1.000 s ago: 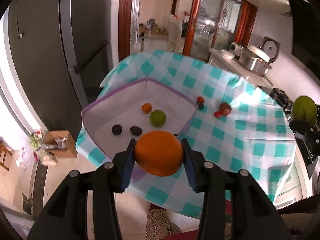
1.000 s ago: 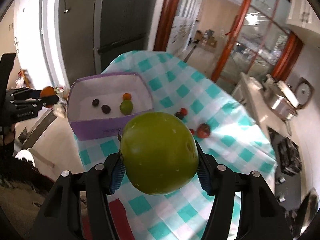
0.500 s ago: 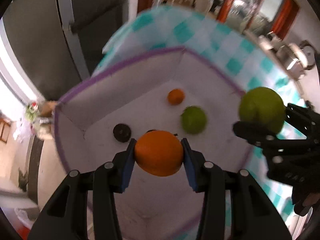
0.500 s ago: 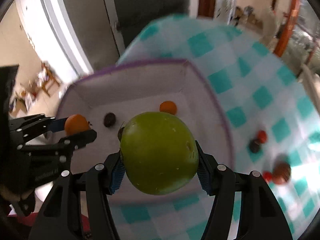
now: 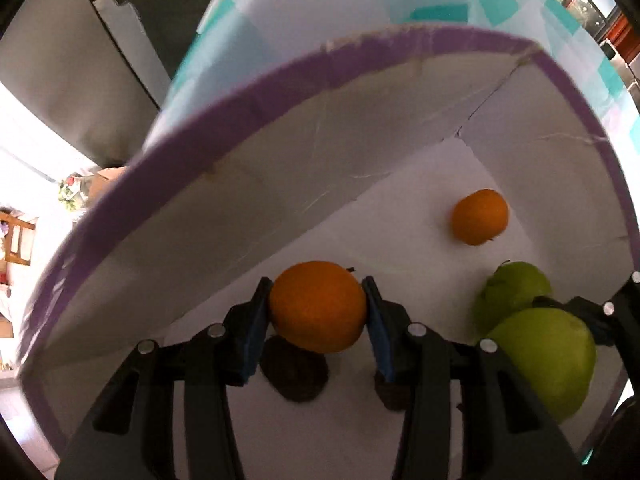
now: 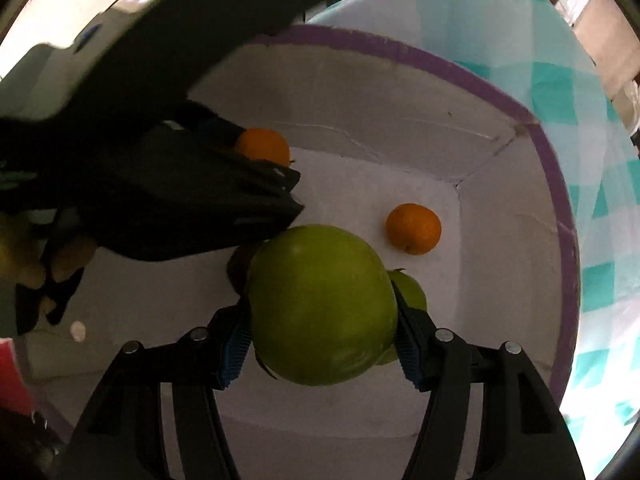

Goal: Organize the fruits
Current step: 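Carry both fruits into the purple box and open both tools, then grasp the brown fruit with the right tool while the left tool grasps a red tomato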

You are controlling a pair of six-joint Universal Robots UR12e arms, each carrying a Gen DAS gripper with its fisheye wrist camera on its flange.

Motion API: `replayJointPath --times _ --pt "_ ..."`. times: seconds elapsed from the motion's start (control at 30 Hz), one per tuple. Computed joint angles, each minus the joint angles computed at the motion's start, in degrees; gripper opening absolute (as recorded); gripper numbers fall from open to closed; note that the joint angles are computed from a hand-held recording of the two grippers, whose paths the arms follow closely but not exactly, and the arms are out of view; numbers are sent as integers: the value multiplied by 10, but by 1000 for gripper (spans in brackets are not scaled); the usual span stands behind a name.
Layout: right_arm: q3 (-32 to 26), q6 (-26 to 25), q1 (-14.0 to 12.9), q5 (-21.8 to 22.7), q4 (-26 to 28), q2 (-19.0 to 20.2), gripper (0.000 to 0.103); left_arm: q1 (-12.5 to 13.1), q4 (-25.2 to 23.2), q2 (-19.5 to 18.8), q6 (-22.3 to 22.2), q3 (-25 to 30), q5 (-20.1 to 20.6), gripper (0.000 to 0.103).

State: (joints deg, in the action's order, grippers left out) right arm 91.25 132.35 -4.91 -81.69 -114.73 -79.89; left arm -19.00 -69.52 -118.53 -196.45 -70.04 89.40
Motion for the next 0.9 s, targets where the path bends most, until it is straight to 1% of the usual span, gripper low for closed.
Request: replayJointPath --times 0.07,0.13,0.2,0.23,0.27,0.3,0.37,0.43,0.47,0.5,0.53,0.57,0.6,0.63,0.67,0.7,0.77,0.8,0.83,0.87,0.9 --pt "7 -3 4 -10 -13 -3 61 1 -5 -5 1 4 -2 48" --pt "9 0 8 -18 -21 -3 62 0 -3 -7 1 4 10 55" --pt "9 3 8 -19 -15 -3 62 1 -1 -8 -1 4 15 65" --pt "9 5 8 -18 -12 -4 62 4 3 -7 -6 2 3 66" --pt "9 6 7 -17 -12 -4 63 7 5 -6 -10 0 -9 70" --pt "12 7 6 -15 -15 -6 66 8 7 -6 -11 -1 -15 74" --pt "10 7 -1 -7 -19 -7 67 8 20 -4 -10 -5 -23 77" --pt "14 22 -8 5 -29 -15 68 8 35 0 -10 -10 -25 80" --pt "16 30 -14 19 -36 -20 69 8 51 4 -10 -15 -31 83" --pt "24 44 -27 46 -54 -30 69 8 66 7 -10 -21 -37 87" --pt "32 60 -37 63 -77 -39 70 8 92 12 -8 -27 -43 89" --pt "41 87 -53 88 -106 -49 70 7 108 14 -4 -30 -46 94" --pt "50 124 -74 116 -136 -59 71 6 120 17 1 -34 -49 97" --pt "57 158 -88 129 -161 -66 76 5 132 19 9 -35 -53 97" --pt "66 202 -104 129 -196 -73 83 4 140 18 17 -32 -57 97" --pt "75 257 -121 108 -236 -77 86 3 142 18 20 -31 -59 97" --pt "76 330 -141 49 -273 -70 86 -2 145 16 22 -22 -51 97" --pt "75 367 -153 19 -278 -65 86 -5 150 14 20 -17 -42 97" --pt "73 409 -165 -22 -269 -59 88 -9 168 16 16 -17 -27 97" --pt "68 443 -175 -62 -252 -49 88 -12 188 19 15 -21 -20 97" --pt "65 469 -187 -91 -238 -39 88 -15 207 22 16 -23 -19 97"
